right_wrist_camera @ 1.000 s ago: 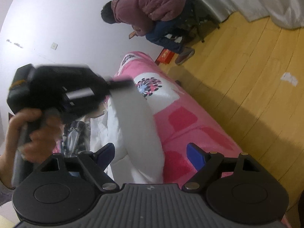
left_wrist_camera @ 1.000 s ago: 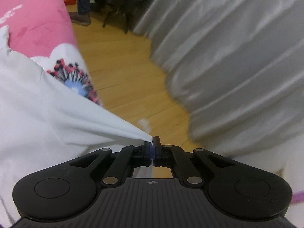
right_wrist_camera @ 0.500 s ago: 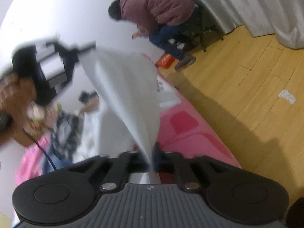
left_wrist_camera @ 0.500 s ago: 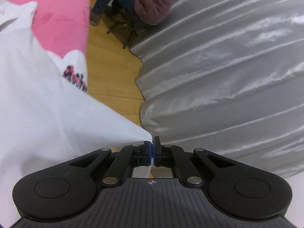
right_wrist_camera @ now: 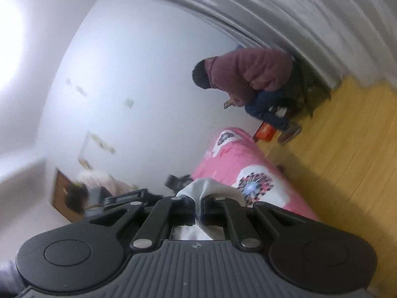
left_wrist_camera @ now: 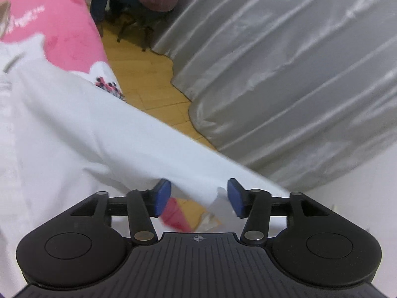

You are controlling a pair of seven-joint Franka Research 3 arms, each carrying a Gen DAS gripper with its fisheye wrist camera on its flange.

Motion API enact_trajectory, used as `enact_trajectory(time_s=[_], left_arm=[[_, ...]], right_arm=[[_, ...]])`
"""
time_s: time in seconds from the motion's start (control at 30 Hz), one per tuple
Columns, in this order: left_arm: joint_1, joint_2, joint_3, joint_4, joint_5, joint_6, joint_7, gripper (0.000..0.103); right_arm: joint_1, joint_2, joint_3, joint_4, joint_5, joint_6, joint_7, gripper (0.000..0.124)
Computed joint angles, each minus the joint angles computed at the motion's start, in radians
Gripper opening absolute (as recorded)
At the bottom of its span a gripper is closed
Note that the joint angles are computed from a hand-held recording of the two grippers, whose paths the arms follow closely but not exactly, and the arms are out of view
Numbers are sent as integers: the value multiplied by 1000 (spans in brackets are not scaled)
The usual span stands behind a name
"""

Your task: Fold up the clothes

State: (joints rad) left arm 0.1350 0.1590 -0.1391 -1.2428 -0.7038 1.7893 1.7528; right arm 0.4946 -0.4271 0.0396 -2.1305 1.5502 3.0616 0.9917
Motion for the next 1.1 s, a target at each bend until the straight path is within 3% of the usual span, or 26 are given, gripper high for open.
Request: enact_trajectory(time_s=[0.1,0.23,0.3,0.37,0.43,0.6,0.73,0.9,1.0,1.1], left_arm=[[20,-73,22,-72,-23,-17,19,55],[43,-221,97,-288,-171,44,-129,55],[38,-311,135,-422,-209,112,-127,55],[33,-382,166,-528,-194,162,-135,55],[31,-421,198,-598,-170,170,-175,55],[26,-491,260,-699,-62,162,-218,55],[15,-526,297,-727,27,90,-142,55],[-13,-570,334,-786,-7,66,3,55],[-37,-578,346,-797,-48,33,83,55],[-31,-601,325,-829,-39,19,63,55]], right_arm=[[-73,-19,58,-7,-329,-92,306,5],[-66,0,62,65,-518,-298,476,5],[-48,34,61,119,-594,-407,551,9],[-34,84,72,179,-686,-533,628,22],[-17,127,87,224,-746,-631,681,64],[36,184,130,252,-801,-760,724,75],[59,154,120,194,-729,-810,752,86],[39,84,109,149,-761,-855,789,89],[-13,28,143,130,-929,-793,819,93],[-143,-30,270,63,-1297,-625,938,93]])
